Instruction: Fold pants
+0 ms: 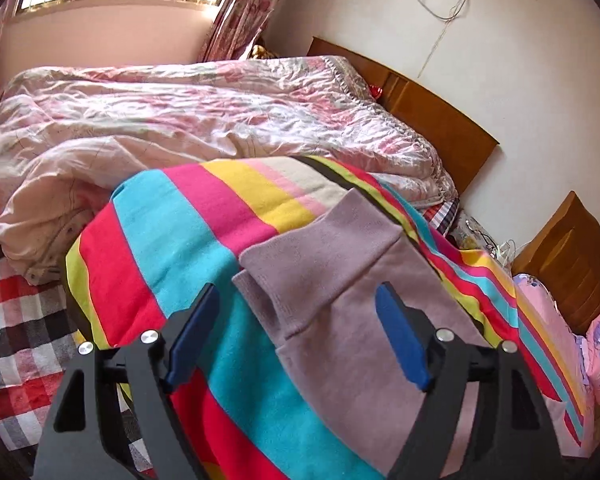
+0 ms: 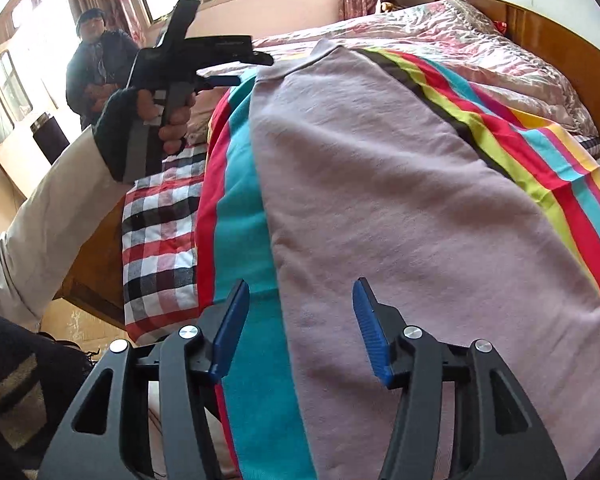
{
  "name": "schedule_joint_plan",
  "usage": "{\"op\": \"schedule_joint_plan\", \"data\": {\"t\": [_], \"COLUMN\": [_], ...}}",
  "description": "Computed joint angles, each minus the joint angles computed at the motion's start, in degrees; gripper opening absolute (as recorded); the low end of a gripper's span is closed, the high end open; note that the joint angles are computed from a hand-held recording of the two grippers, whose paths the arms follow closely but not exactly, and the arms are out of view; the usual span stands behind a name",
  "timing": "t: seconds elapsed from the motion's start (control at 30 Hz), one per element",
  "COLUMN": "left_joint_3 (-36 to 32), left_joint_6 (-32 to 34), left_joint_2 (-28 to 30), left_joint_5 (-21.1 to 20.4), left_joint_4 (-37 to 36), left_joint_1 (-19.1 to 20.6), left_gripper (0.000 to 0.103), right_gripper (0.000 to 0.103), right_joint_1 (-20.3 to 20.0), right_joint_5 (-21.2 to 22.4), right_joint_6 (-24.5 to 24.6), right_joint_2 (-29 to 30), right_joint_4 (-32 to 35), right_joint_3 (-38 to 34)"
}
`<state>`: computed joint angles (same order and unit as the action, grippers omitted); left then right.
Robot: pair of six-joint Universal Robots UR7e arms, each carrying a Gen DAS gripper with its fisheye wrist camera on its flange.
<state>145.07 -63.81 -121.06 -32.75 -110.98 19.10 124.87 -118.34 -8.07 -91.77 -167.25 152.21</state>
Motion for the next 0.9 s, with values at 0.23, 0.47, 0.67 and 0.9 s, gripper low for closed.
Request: {"op": "schedule_joint_plan", "data": {"t": [0.23,0.47,0.67,0.9], "left_joint_3": [-5.8,-8.5,-11.5,-9.8], "left_joint_6": [26.4,28.2,31.5,21.0], "left_joint_2": [29.7,34.8,41.3,37.7], "left_joint_5": [-13.4,-12.8,-8.7,-6.8], "left_joint_4": [-26.0,-30.9,-27.0,-21.1], "left_joint_1": [7.3,11.3,13.6,3.3], "left_gripper": [0.082,0.081,0.087,0.082], "right_gripper": [0.069,0.074,0.080,0.085], "right_joint_1": [-19.0,-27.2,-37.9,-19.9], "right_joint_5": [-10.2,-2.5,1.4,-15.9], "right_joint_6": [-3.2,-6.6,-13.1,-1.2], "right_joint_2": [-12.1,-31.1,-35.4,-37.2], "right_joint_4": [-4.9,1.7,-0.2,10.1], "right_joint_3": [2.9,5.3,6.0,4.1]}}
